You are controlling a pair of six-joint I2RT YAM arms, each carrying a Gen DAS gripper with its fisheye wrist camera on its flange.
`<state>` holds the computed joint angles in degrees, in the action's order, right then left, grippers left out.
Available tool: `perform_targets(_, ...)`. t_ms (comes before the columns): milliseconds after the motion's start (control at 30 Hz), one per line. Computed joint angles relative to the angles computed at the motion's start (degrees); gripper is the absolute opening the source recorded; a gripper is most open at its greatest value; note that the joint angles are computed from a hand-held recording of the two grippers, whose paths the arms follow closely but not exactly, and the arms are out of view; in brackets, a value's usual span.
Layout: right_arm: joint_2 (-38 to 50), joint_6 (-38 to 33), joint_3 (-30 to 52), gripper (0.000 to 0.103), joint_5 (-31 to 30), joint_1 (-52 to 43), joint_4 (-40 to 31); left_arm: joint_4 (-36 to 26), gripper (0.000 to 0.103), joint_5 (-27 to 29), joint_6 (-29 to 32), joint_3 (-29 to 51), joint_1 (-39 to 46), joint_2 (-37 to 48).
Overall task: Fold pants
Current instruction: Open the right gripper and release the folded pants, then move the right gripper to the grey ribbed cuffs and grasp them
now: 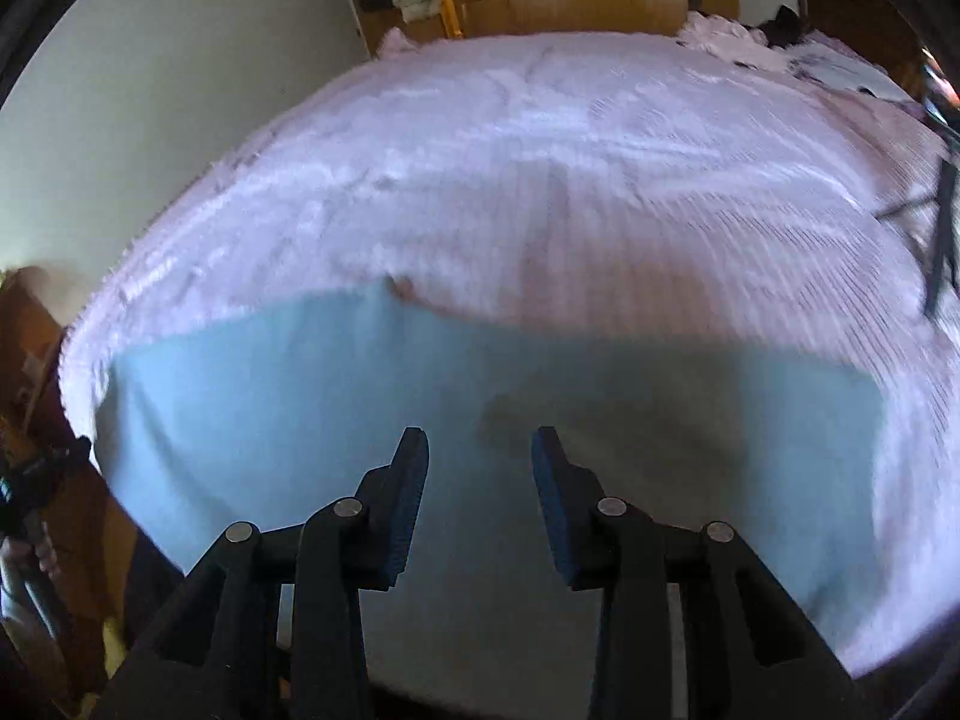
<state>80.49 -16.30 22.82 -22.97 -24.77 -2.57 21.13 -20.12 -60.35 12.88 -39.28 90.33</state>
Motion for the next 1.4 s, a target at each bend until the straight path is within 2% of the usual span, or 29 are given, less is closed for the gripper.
perform_targets(100,-1.36,-3.93,-3.00,0.030,-0.91,-5.76,-1.29,4.19,0.031,-0.01,-2.51,-0.66,-0.32,3.61)
perform_targets(200,1.14,-6.75,-4.52,0.030,-1.67,-10.34,-0.22,9.13,0.031,0.47,-4.73,-1.68,0.01,6.29)
perform_targets(367,7.79,-7.21,-6.38,0.030,-1.71,-12.71,6.11,16.15,0.031,-0.02,-7.63,-4.27,-0.30,8.20)
perform_targets(433,7.92,-7.08,-7.61,0.030,-1.49,-12.49,8.56,16.14,0.031,-0.30,-7.13,-3.30,0.56,9.16)
perform_targets(500,7.75,-7.57,-8.25,0.030,-1.38,-12.64,9.60,15.45,0.028,0.20,-7.02,-2.20,1.65,9.93)
perform_targets(533,7.74,-7.69,-8.63,0.030,-1.48,-12.75,10.24,15.18,0.014,0.57,-6.48,-1.32,2.51,10.34)
perform_targets(567,7.85,-8.02,-8.95,0.030,-1.86,-13.18,10.72,14.46,0.005,0.54,-6.14,-0.86,2.60,10.31)
perform_targets(600,8.12,-7.95,-9.08,0.030,-2.08,-13.19,11.23,12.85,0.002,0.23,-6.32,-0.63,2.17,9.37)
perform_targets(667,8.88,-8.46,-9.20,0.030,-3.00,-13.92,11.91,9.60,0.002,-2.57,-7.32,-0.77,0.36,6.15)
perform_targets(733,8.84,-8.66,-9.36,0.030,-3.60,-14.39,11.75,3.21,0.002,-6.89,-7.94,-0.77,-2.42,0.87)
perform_targets(800,8.93,-8.69,-9.17,0.030,-4.14,-14.82,11.15,0.19,0.002,-7.91,-8.16,-1.35,-3.49,-2.11)
perform_targets(933,8.94,-9.17,-8.77,0.030,-5.48,-16.18,9.67,2.39,0.002,-6.09,-9.58,-2.82,-2.94,0.10)
perform_targets(1100,9.12,-10.72,-9.02,0.030,-6.34,-17.54,9.31,8.63,0.003,-4.70,-6.58,-1.29,-1.49,10.53)
perform_targets(1267,8.08,-11.69,-8.61,0.030,-6.04,-18.14,7.06,-1.36,0.007,-7.85,-7.40,2.25,-3.31,8.56)
perform_targets(1400,7.51,-14.53,-7.05,0.030,-7.30,-22.34,2.95,-10.19,0.008,-9.89,-7.47,2.74,-5.48,1.20)
